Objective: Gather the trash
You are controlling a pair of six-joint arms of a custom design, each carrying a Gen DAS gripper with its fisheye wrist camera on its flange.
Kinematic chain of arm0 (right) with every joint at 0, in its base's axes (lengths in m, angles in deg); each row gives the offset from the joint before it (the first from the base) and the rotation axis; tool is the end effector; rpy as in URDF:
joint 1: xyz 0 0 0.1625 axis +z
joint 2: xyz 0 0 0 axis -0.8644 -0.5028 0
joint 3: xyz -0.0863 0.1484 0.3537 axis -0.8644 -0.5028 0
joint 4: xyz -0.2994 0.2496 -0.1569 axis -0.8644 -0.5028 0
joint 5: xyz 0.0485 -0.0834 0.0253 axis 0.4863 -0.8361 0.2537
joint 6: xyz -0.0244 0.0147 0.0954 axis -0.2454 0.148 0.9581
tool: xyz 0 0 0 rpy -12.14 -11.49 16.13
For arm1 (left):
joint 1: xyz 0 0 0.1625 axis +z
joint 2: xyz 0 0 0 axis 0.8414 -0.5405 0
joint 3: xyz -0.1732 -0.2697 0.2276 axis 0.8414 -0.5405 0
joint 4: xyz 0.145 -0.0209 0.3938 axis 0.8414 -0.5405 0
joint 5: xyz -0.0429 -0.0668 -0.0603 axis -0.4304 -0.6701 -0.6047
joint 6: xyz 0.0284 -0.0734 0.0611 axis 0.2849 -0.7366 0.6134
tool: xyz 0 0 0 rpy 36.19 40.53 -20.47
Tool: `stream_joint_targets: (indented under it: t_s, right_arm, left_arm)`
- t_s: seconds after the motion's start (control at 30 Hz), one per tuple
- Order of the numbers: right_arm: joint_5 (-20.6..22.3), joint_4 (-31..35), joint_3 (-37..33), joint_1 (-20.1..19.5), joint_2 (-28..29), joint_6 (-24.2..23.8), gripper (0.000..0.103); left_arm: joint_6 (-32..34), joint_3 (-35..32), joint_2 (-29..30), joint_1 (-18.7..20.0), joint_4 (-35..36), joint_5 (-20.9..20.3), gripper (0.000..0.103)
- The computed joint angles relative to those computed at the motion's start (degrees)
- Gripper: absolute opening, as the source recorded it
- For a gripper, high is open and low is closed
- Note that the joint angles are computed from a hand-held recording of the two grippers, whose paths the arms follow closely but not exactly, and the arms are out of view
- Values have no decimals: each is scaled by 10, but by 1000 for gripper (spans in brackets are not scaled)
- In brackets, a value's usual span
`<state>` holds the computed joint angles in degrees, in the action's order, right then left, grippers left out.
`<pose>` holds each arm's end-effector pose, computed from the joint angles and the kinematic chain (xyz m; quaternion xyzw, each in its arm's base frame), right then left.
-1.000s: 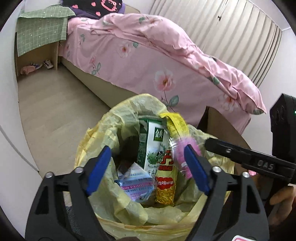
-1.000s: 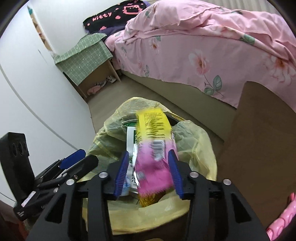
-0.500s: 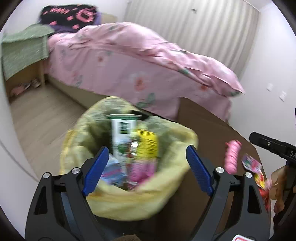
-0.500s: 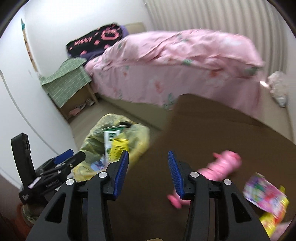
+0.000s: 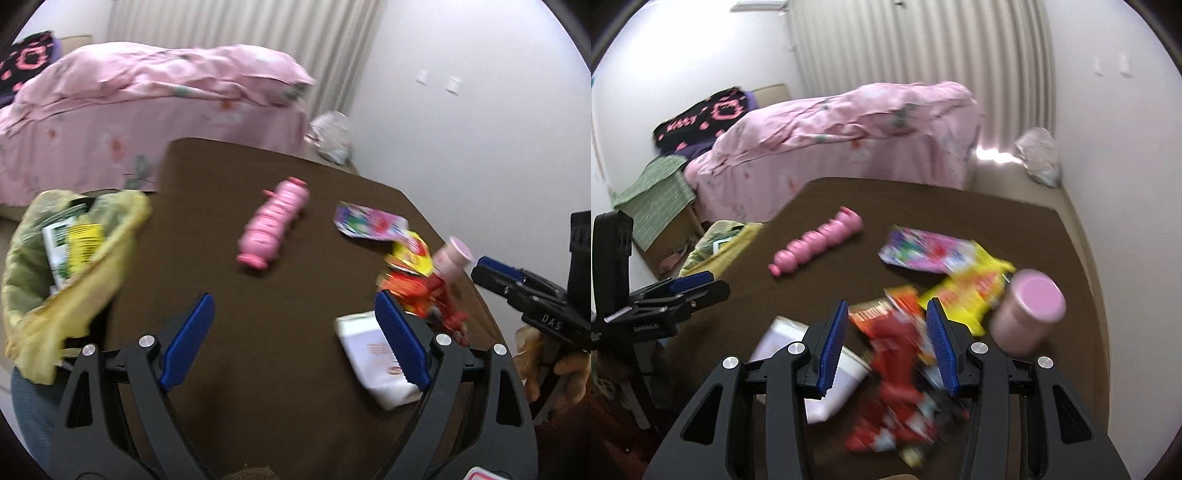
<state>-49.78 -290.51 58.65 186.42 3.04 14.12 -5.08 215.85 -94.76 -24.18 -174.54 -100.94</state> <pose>0.2623 -0.2411 0.1043 0.1977 -0.8770 0.3628 0.2451 -0.0874 -0.2917 0.2657 0.2464 0.9000 -0.3125 0.1777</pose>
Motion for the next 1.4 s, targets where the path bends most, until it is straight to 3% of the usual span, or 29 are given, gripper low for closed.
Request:
stream_joint_targets:
  t_s: [0.1,0.23,0.33,0.57,0.73,0.8,0.83,0.9,1.1,1.2,1.27,1.4]
  right_arm:
    - [4,-36,39,-15,-6,1,42]
    - [3,-77,68,-25,6,2,42]
    - [8,-103,84,-30,13,0,42]
    - [40,-175,98,-38,48,-12,42]
    - [36,-142,75,-15,58,-31,42]
    - [35,-130,65,-1,61,-37,42]
    - [41,-129,62,3,62,-39,42]
    - [62,-128,54,11,68,-49,42]
    - [116,-76,2,32,115,-120,47]
    - [115,-29,-33,31,147,-130,47]
    - [91,12,-53,34,161,-123,43]
    - [103,9,-47,43,147,-130,34]
  left_arm:
    - [21,0,55,3,-55,-24,85]
    - [27,-18,124,38,-90,-82,85]
    - [9,-18,117,42,-43,-108,94]
    - [-61,-11,74,26,63,-144,93]
    - [-84,1,62,-38,133,-87,93]
    - [-100,-2,50,-51,170,-78,86]
    - [-102,-7,37,-44,179,-80,80]
    - [-107,-17,12,-25,180,-85,79]
    - [-170,-39,-57,-42,256,27,79]
    - [-171,-43,-66,-21,250,32,82]
    - [-176,-43,-74,-21,255,44,85]
    - [-175,-36,-91,-26,234,59,89]
